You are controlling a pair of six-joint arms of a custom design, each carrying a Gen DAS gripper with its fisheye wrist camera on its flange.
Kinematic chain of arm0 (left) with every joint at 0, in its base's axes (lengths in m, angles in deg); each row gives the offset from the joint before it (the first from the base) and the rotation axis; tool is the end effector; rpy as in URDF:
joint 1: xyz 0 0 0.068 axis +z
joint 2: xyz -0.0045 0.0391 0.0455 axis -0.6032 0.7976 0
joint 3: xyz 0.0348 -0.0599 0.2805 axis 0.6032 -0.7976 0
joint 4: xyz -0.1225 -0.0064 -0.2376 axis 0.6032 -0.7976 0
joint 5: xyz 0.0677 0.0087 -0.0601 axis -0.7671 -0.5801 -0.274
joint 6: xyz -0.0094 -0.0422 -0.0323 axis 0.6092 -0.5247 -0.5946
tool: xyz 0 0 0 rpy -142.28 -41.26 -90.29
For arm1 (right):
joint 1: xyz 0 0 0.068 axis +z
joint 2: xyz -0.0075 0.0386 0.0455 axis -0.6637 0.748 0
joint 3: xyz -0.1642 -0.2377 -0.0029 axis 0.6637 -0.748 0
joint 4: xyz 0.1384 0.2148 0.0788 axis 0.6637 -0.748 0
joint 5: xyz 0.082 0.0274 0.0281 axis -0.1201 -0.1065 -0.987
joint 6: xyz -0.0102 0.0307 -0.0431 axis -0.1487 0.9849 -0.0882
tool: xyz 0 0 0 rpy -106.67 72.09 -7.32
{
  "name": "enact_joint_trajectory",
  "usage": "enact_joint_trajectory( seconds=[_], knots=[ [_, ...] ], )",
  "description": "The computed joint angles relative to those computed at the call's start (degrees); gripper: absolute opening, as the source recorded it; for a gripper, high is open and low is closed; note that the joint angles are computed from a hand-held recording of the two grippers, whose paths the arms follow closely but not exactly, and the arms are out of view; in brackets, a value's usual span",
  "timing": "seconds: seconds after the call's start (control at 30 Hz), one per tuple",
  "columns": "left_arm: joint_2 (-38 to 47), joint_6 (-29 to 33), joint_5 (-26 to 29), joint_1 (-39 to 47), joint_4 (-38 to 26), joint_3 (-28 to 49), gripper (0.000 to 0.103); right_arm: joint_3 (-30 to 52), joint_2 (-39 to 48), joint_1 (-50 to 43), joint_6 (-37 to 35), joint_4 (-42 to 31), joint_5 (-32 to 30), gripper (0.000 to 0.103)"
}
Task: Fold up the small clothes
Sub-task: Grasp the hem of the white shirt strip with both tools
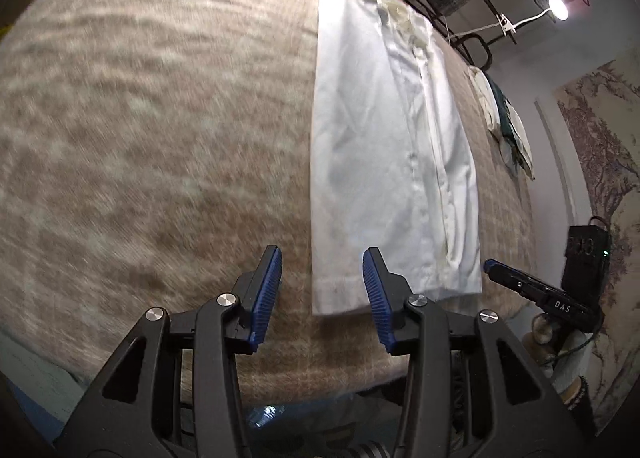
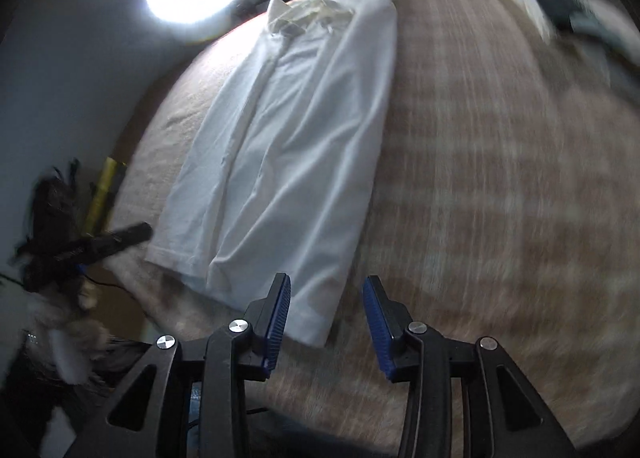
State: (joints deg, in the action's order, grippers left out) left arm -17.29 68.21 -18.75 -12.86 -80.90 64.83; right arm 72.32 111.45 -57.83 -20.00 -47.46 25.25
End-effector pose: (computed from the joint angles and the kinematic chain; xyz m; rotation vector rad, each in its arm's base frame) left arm 0.1727 0.0565 0.1464 -0.6007 2.6079 -0.7233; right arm 0.3412 -0.0802 0.1778 -0.6665 2.7708 0.7635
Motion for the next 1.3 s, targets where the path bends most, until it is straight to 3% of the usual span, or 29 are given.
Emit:
enact_joint_trajectory(
  seconds=[0.13,0.17,0.2,0.27,0.37,0.57,0.87,1.3],
  knots=[
    [1.38,-0.91,2.23,-0.50,1.51,-0.54,0.042,1.45,3.67,-1.62,-3.29,-5.26,-3.59,0.035],
    [2.09,-1.21,3.06,-0.39,1.87,-0.46,0.037,1.40,4.08,-1.47,-3.78,-5.66,-3.58,0.034],
    [2.73,-1.64,3.57,-0.47,2.29,-0.35,0.032,1.17,4.49,-1.17,-4.15,-5.71,-3.33,0.033],
    [4.07,-2.44,3.40,-2.25,3.36,-0.31,0.007,0.50,4.64,-1.32,-5.00,-5.40,-3.44,0.029],
    [1.79,-3.19,0.65,-5.12,3.99,-0.63,0.003,0.93,5.49,-1.24,-5.53,-6.42,-3.69,0.006],
    [-6.38,-1.88,1.44,-2.01,-0.18,-1.14,0.003,3.57,5.26,-3.61,-9.45,-12.76,-5.87,0.001],
    [-2.13,-3.87,-1.98,-5.78,3.12,-1.52,0.002,3.51,6.59,-2.20,-5.94,-9.06,-2.35,0.001],
    [2.18,-6.82,-0.31,-6.23,2.74,7.64,0.002,21.83,15.10,-1.47,-1.08,-19.12,-9.78,0.001]
  ],
)
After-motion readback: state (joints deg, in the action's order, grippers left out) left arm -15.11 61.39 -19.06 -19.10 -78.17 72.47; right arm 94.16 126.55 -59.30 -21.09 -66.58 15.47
